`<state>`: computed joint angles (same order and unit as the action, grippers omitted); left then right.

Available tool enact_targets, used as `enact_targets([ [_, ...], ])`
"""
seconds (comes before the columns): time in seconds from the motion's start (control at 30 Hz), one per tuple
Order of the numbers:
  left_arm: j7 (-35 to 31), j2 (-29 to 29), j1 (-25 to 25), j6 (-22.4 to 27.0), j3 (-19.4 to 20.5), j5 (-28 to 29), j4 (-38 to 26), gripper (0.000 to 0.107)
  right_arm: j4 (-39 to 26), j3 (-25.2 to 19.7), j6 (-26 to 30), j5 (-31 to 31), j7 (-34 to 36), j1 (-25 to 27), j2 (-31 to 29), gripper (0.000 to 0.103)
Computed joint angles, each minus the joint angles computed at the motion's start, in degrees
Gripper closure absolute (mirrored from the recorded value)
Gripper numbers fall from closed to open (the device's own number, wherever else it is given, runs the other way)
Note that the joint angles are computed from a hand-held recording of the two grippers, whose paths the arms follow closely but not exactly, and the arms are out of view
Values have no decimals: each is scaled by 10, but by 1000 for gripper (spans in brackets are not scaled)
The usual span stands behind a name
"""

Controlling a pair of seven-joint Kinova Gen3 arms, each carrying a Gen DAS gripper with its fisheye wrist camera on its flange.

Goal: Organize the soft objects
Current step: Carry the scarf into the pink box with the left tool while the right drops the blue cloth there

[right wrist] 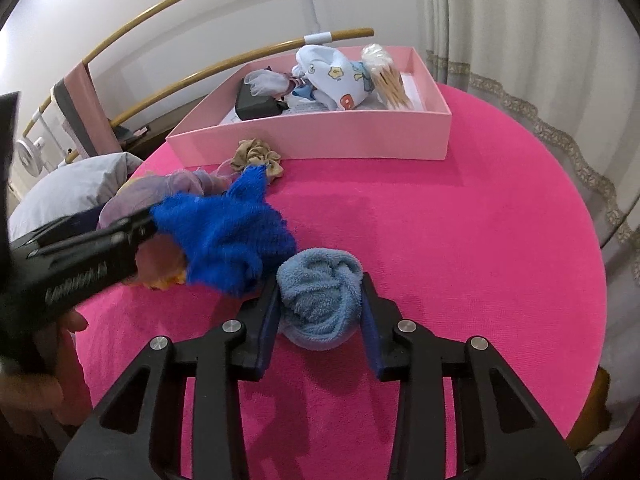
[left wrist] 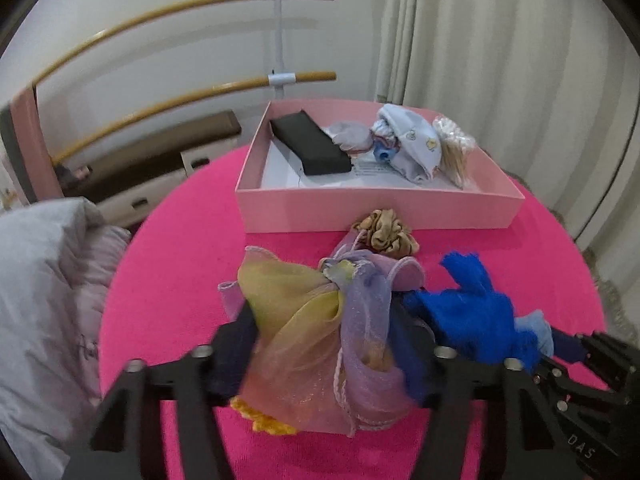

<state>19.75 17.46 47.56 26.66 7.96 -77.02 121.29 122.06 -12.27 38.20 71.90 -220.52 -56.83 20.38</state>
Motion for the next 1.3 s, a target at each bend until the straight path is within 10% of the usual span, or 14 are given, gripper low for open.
enact_targets([
  [0.3,11,-32,-30,-75,-33,-39,26,87,3,-3,8,11,-17,-2,-4,69],
  [0.67,126,-92,-40,13,49,-119,75,88,-3,-19,75,-20,0,-17,-30,69],
  [1.3,67,-116,-28,110,114,-48,65,88,-40,-25,103,-26,80,-1,-46,69],
])
